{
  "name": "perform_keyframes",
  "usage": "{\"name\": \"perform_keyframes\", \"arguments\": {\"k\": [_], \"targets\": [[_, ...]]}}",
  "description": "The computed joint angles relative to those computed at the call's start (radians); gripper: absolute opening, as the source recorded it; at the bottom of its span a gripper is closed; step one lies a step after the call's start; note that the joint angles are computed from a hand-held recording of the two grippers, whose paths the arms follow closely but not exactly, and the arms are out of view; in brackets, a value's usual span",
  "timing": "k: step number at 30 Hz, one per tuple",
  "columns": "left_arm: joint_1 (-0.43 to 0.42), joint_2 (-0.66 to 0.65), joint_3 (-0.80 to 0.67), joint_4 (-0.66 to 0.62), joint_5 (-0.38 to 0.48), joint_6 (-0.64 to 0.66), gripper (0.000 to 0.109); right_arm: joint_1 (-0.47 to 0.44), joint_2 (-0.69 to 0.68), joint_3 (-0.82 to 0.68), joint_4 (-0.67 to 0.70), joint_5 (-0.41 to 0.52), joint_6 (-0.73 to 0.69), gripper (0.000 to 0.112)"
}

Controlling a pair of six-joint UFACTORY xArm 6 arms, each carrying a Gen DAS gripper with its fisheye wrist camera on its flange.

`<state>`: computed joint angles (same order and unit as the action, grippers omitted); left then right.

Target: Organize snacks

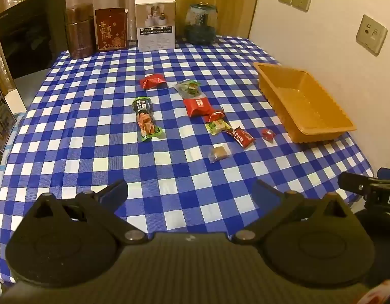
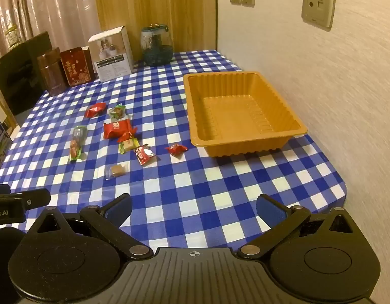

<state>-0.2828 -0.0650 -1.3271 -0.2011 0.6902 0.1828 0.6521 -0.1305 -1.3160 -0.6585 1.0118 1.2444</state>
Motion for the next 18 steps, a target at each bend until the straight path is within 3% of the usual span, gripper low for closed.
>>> {"name": "perform_keyframes", "arguments": {"k": [9,18], "targets": [[0.003,-0.037,0.042,-0.041,-0.045,0.041,0.103,0.001,0.001,-0.001,-0.004,0.001,0.008,0.103],[0.002,-0.014,0.013,-0.035,-0.024,0.046,0.103,0.003,0.005,-0.009,-0.009,0.012,-0.001,0.103]]}}
